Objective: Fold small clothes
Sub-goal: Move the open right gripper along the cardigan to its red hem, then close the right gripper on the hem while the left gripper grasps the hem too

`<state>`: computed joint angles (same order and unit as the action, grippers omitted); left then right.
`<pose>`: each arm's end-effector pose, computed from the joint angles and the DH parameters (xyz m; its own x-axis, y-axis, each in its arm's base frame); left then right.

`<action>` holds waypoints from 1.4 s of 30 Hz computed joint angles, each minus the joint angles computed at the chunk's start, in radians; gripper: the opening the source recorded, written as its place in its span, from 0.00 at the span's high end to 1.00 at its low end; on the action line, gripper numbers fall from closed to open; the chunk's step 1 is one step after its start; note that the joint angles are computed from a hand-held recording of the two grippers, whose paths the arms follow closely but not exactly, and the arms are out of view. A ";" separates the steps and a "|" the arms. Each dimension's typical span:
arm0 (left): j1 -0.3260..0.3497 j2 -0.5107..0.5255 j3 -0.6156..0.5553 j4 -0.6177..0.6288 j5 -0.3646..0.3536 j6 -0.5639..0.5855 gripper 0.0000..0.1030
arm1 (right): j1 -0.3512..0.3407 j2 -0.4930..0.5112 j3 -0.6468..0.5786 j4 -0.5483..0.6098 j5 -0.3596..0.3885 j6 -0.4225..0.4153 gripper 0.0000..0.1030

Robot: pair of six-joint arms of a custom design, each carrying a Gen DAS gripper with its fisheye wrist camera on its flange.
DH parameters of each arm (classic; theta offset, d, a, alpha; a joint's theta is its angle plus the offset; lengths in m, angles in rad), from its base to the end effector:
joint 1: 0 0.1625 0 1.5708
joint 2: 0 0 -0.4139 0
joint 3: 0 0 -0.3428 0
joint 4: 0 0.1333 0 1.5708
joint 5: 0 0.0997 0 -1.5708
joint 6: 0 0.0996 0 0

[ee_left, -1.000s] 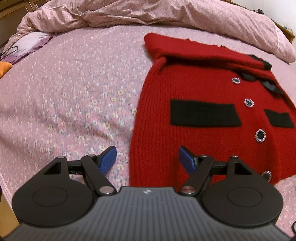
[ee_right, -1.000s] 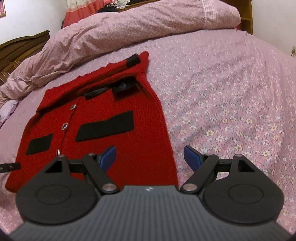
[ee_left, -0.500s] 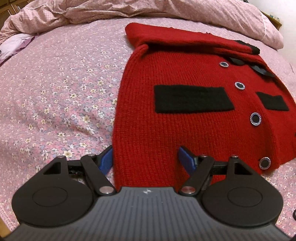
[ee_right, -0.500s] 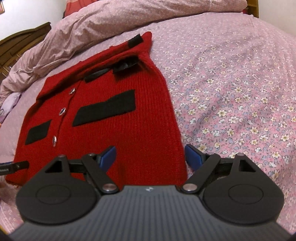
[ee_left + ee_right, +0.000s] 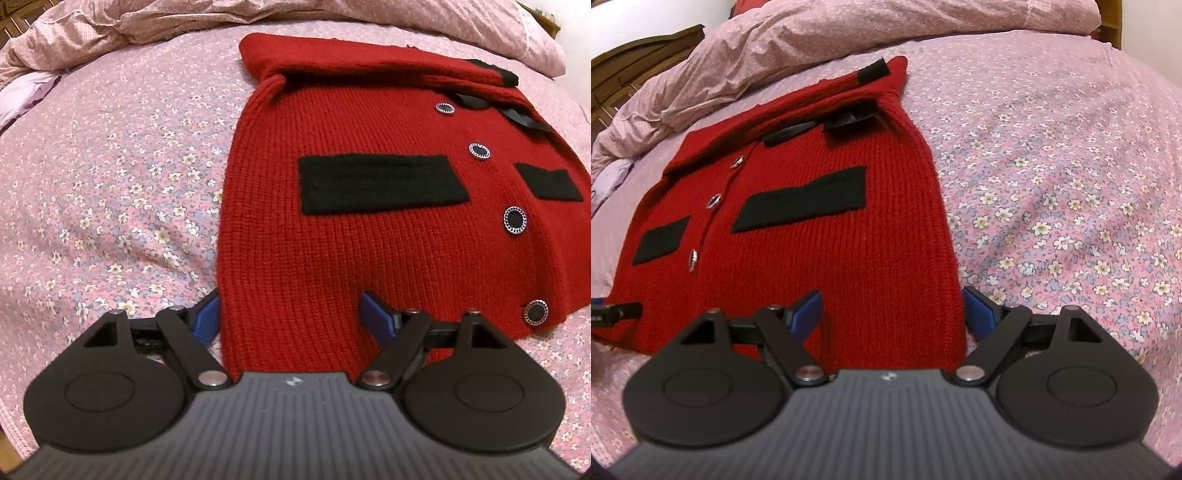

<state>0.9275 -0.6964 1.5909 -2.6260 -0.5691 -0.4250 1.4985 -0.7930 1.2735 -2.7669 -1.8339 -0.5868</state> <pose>-0.2096 -0.6416 0.1236 -0.7106 -0.1294 -0.6916 0.3283 0.8084 -0.4886 0.0542 -0.7386 0.2918 -0.8219 -0.2170 0.5267 -0.4810 0.7597 -0.4376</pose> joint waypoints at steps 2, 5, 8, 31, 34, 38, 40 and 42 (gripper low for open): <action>0.001 -0.001 0.003 -0.008 -0.005 0.008 0.20 | 0.004 0.005 -0.004 0.001 -0.008 -0.006 0.18; 0.001 -0.007 0.022 -0.056 -0.019 0.035 0.20 | 0.005 0.008 -0.008 0.005 -0.011 -0.007 0.18; 0.001 -0.009 0.029 -0.078 -0.028 0.046 0.21 | 0.003 0.005 -0.007 0.006 0.001 -0.005 0.19; 0.010 -0.034 0.073 -0.158 -0.123 0.051 0.69 | -0.034 -0.028 -0.010 0.113 0.144 0.078 0.77; 0.017 -0.030 0.064 -0.163 -0.141 0.046 0.69 | -0.031 -0.026 -0.012 0.112 0.135 0.074 0.77; 0.020 -0.035 0.074 -0.186 -0.150 0.050 0.69 | -0.031 -0.023 -0.017 0.117 0.132 0.072 0.77; 0.019 -0.041 0.084 -0.192 -0.149 0.050 0.69 | -0.031 -0.023 -0.019 0.120 0.133 0.072 0.77; 0.019 -0.042 0.082 -0.186 -0.150 0.052 0.69 | -0.032 -0.022 -0.022 0.126 0.134 0.077 0.77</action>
<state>0.9469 -0.7385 1.6731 -2.8118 -0.7194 -0.3727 1.4669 -0.8154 1.2518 -2.6412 -1.6997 -0.5101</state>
